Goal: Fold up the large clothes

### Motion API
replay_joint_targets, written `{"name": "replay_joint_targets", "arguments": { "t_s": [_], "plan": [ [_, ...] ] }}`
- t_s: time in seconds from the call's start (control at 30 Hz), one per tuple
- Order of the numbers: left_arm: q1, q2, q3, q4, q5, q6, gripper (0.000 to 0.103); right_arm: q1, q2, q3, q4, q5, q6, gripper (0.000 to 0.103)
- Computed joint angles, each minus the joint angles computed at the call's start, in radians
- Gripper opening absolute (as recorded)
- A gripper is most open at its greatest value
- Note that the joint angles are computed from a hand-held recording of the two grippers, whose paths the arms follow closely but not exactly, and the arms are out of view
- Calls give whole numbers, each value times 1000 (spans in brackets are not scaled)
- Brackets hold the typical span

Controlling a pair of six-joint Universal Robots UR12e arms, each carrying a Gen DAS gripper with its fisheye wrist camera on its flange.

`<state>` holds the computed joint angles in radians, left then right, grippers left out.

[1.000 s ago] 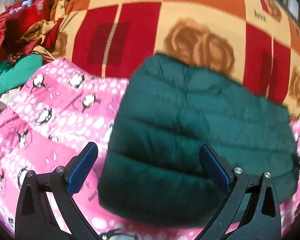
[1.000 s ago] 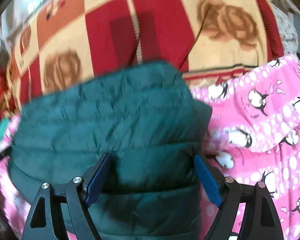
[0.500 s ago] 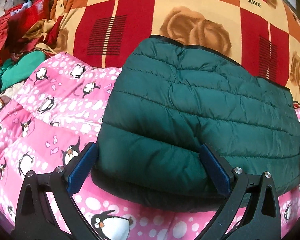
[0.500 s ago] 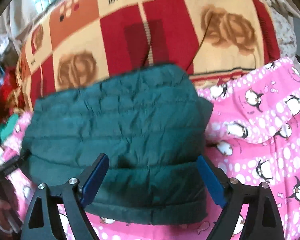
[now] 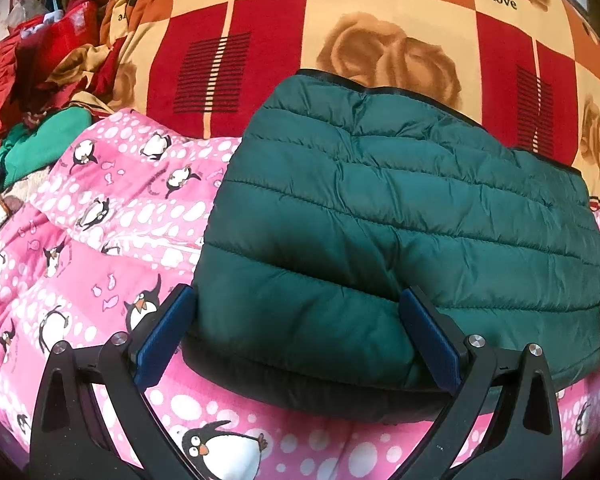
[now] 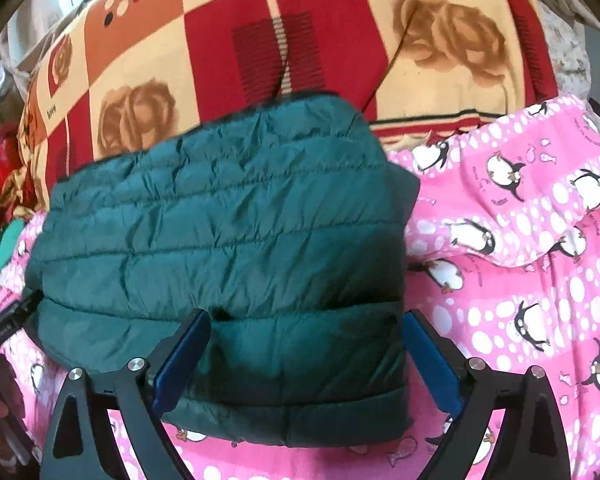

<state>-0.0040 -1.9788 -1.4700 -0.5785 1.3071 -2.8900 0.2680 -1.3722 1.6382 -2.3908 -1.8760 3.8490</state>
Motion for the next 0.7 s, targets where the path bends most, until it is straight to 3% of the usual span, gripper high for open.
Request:
{"name": "replay_joint_targets", "arguments": {
  "t_s": [0.2,0.4,0.7],
  "plan": [
    [30,-20,59,-86,-124,-61,102,-34,-14,18,-32,56,44,99],
    [59,-85,170,-254,-242,-126,102,-74,-10,30,-45,121,82,99],
    [72,-160,278,-405,-344,-115,102,-141,9,39,-96,240,88,102]
  ]
}}
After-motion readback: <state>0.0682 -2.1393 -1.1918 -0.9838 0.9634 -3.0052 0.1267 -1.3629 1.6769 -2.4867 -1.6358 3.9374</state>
